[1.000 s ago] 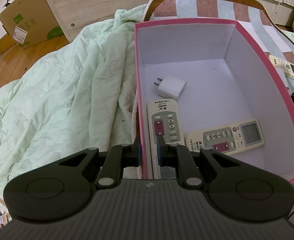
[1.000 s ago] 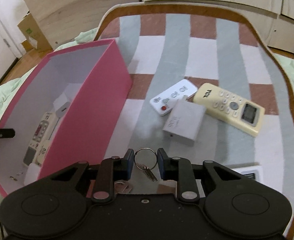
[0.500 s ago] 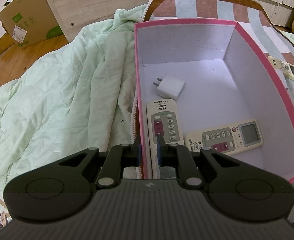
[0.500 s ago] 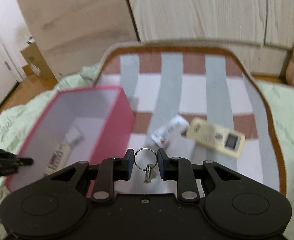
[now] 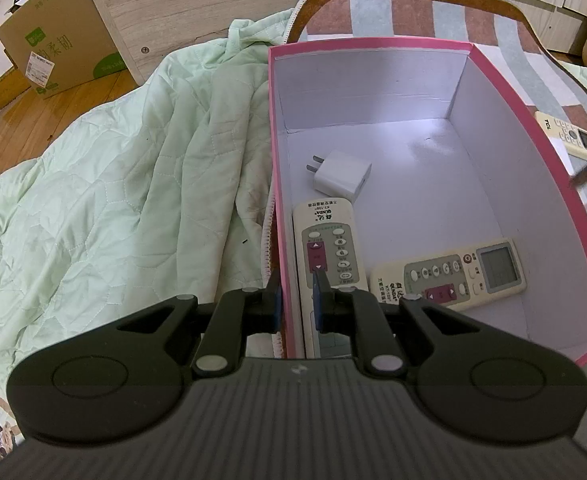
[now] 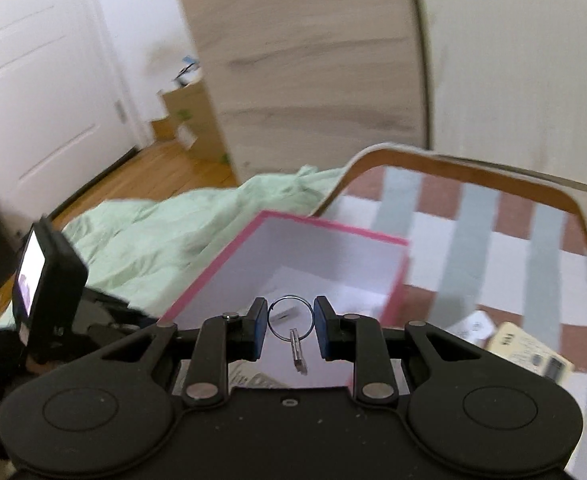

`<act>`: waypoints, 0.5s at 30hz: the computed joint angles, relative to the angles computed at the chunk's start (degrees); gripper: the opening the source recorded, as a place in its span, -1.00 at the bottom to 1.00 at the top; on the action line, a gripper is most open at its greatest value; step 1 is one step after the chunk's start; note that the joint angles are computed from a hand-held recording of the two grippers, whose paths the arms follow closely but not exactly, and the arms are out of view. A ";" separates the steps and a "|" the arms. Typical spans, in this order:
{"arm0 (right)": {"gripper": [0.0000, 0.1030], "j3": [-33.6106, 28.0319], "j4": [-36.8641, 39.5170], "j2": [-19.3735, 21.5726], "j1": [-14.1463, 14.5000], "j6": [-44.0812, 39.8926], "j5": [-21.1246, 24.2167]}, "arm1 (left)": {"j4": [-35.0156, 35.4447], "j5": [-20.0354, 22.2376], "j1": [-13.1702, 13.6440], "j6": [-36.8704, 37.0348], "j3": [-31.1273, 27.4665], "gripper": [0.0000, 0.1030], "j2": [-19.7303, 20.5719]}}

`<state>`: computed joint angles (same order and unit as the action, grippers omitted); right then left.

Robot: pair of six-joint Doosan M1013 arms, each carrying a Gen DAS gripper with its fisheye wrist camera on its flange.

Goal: Organize rigid objects
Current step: 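Carry the keys into the pink box and open the right gripper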

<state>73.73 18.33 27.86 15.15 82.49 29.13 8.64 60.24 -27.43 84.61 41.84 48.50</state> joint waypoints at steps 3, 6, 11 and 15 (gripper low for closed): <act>-0.44 -1.36 -0.61 1.76 0.60 -2.89 1.96 | 0.15 0.00 -0.03 0.00 0.02 -0.77 0.00; -0.44 -3.07 -4.68 3.79 1.32 -2.63 4.65 | 1.00 -0.03 -0.23 0.14 0.17 -0.77 -0.10; -0.44 -6.04 -14.90 6.73 2.37 1.84 9.36 | 2.97 -0.30 -0.69 -0.27 0.46 -0.77 -0.16; -0.44 -7.55 -19.67 7.94 2.97 2.60 11.78 | 3.09 -0.31 -0.73 -0.24 0.43 -0.77 -0.13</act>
<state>66.18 -1.34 35.80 18.12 85.09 40.91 11.73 59.93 -28.16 84.36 42.27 48.37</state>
